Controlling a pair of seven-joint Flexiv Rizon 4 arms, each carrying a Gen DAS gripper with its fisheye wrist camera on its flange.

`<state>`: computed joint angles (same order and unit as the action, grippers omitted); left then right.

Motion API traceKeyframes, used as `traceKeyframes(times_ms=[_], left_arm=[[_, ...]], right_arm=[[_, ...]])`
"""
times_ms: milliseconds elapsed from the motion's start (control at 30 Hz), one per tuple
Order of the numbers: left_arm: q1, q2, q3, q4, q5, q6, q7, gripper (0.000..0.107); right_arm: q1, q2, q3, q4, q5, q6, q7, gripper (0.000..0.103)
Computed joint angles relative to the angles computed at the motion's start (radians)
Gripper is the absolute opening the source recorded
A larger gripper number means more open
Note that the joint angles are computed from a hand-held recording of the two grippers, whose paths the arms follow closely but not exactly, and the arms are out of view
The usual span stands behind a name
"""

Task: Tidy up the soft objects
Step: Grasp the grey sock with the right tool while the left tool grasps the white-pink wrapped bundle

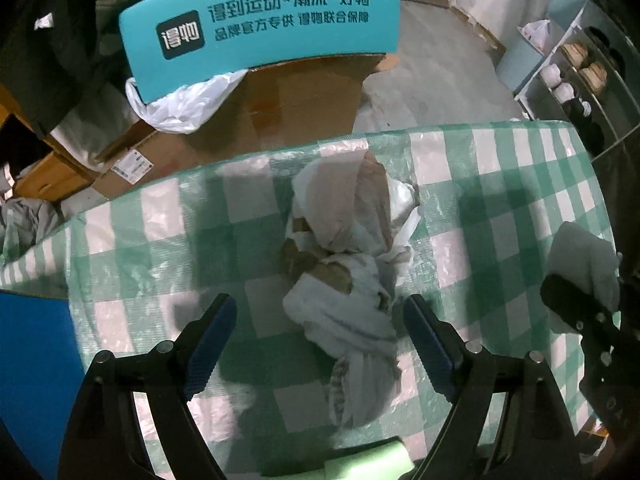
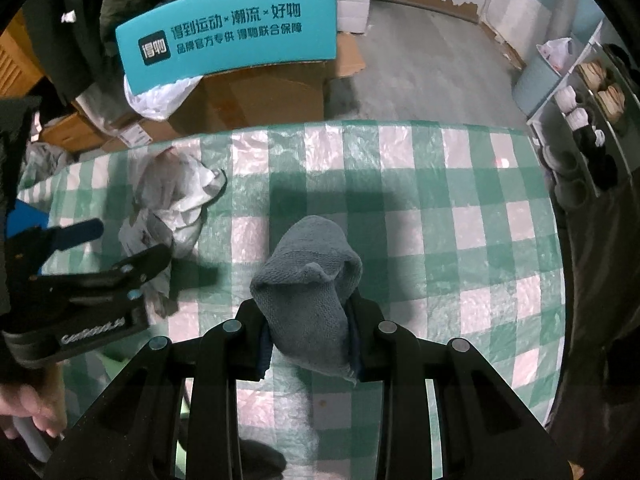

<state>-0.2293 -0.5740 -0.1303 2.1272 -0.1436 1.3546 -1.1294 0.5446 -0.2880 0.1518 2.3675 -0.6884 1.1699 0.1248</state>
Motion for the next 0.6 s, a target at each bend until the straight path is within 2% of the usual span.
traceKeyframes(times_ms=[67, 133, 200, 233, 300, 400, 600], left_arm=[[-0.004, -0.008, -0.001, 0.0, -0.001, 0.006, -0.005, 0.087], [-0.008, -0.014, 0.001, 0.003, 0.008, 0.026, -0.004, 0.081], [0.013, -0.017, -0.023, 0.011, 0.005, 0.033, 0.017, 0.067], [0.02, -0.018, -0.031, 0.011, 0.002, 0.029, 0.027, 0.056], [0.049, -0.018, -0.062, 0.02, -0.01, 0.029, 0.059, 0.051], [0.054, -0.014, -0.062, 0.038, -0.007, 0.079, 0.079, 0.046], [0.1, 0.026, -0.093, 0.076, -0.028, 0.088, 0.113, 0.045]], right_arm=[[-0.003, -0.003, 0.0, 0.003, 0.003, 0.008, 0.001, 0.028], [-0.003, -0.003, -0.002, 0.004, 0.003, 0.009, 0.004, 0.028], [-0.003, -0.004, -0.003, 0.005, 0.002, 0.012, 0.004, 0.028], [-0.002, -0.003, -0.004, 0.005, 0.001, 0.011, 0.005, 0.028], [-0.001, -0.002, -0.007, 0.007, -0.004, 0.016, 0.011, 0.028], [0.002, -0.001, -0.008, 0.004, -0.013, 0.02, 0.018, 0.028], [0.016, 0.016, 0.007, -0.014, -0.025, -0.021, 0.013, 0.028]])
